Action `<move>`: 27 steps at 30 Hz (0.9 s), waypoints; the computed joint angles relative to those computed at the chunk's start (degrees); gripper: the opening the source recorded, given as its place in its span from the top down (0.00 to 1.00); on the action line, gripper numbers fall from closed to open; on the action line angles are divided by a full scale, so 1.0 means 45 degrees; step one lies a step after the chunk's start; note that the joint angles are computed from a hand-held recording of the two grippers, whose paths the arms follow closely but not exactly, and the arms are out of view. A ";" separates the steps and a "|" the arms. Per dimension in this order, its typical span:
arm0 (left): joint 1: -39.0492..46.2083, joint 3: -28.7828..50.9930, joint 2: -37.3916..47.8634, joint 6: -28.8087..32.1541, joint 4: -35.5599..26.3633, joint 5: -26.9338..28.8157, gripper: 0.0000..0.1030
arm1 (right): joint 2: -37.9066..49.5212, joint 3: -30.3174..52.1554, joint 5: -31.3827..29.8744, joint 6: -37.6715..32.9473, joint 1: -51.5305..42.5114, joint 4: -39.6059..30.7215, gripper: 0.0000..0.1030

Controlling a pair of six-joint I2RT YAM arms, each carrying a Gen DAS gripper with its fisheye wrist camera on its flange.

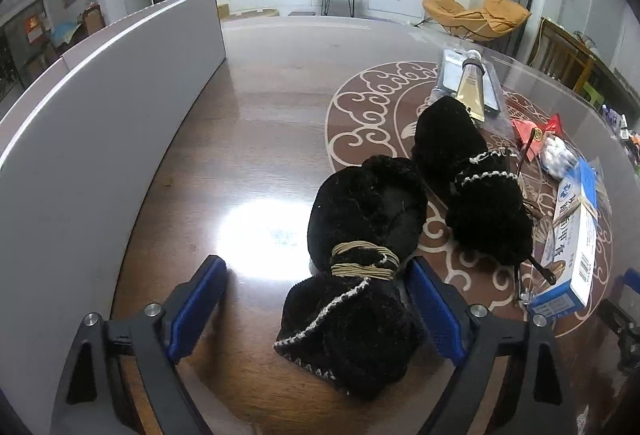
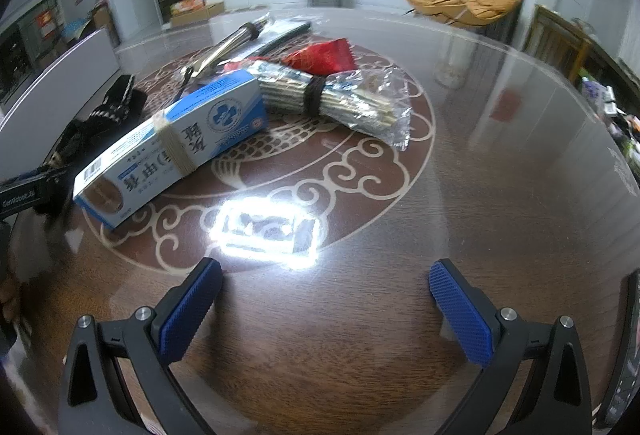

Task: Organize objects
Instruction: 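Grasp a black fuzzy bundle with the left gripper and drag it closer, then grasp the blue-and-white ointment box with the right gripper and lift it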

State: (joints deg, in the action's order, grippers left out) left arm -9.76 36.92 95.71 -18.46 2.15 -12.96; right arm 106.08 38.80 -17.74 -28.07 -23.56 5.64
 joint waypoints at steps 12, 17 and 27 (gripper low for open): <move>-0.0024 0.0088 0.0133 -0.0032 -0.0061 0.0012 0.04 | 0.0683 0.3873 -0.0773 0.4833 0.3680 -0.2899 0.19; -0.0012 0.0079 0.0138 0.0003 -0.0048 0.0067 0.03 | 0.1341 0.3757 -0.2898 0.4766 0.2155 -0.3244 0.49; 0.0001 0.0180 0.0191 0.0080 -0.0190 0.0186 0.00 | 0.0993 0.2332 -0.3751 0.3896 -0.0496 -0.2990 0.42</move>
State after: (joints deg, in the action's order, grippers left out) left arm -9.76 37.73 96.57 -18.10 1.30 -12.12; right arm 110.55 49.29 -34.62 -10.54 -25.79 -7.82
